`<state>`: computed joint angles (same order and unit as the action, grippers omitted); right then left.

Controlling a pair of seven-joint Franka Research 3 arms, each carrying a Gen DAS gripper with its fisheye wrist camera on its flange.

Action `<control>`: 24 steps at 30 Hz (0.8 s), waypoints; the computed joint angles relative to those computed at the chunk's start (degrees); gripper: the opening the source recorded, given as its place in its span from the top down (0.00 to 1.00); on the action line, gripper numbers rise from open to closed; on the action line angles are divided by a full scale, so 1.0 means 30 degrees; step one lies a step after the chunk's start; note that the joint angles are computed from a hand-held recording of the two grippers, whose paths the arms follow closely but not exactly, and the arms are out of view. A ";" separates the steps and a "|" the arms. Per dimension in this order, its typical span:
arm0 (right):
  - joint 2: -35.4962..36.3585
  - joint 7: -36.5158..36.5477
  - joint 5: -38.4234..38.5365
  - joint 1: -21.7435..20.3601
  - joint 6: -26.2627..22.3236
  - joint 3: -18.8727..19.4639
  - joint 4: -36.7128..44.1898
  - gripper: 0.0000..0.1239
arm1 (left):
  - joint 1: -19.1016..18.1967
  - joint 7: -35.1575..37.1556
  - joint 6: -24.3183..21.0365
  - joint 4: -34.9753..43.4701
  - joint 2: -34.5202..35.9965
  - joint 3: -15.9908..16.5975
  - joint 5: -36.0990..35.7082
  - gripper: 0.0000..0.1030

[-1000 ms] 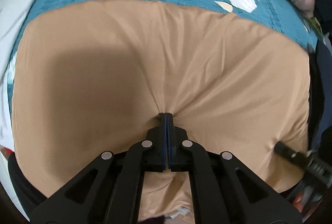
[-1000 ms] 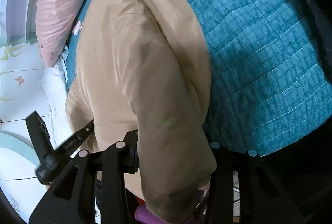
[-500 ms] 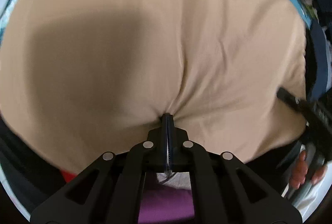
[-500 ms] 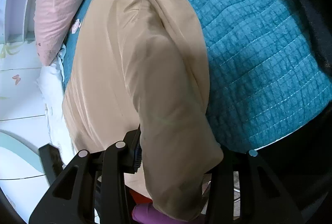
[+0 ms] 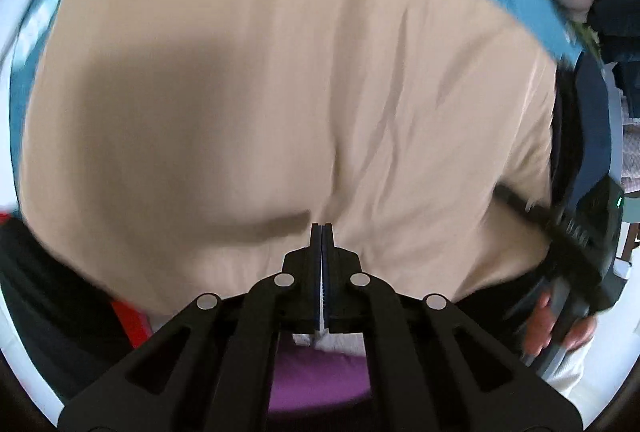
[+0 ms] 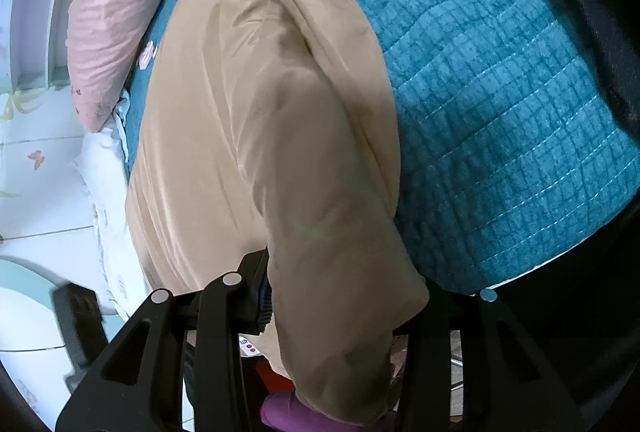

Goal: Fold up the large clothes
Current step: 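Lift the jacket edge with the left tool and fold it toward the right tool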

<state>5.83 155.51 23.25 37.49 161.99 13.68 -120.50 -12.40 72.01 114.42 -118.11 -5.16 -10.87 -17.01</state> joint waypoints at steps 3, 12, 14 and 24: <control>-0.0004 -0.0372 0.0305 -0.0067 0.0022 0.0057 -0.0032 0.68 | 0.0185 -0.0264 -0.0527 0.1529 0.2899 -0.0090 0.0151 0.99; 0.0352 -0.0569 0.0474 -0.0109 -0.0245 0.0050 0.0523 0.68 | 0.0509 -0.0219 -0.2113 0.4712 0.3436 -0.0564 0.1038 1.00; 0.0298 -0.0966 0.0828 -0.0174 -0.0242 0.0097 0.0453 0.67 | 0.0454 -0.0787 -0.2061 0.5233 0.4667 -0.0555 0.1732 0.99; 0.0870 -0.1014 0.0775 -0.0125 -0.0812 -0.0074 0.1347 0.66 | 0.0931 -0.1059 -0.3961 1.1202 0.7742 -0.0788 0.1585 1.00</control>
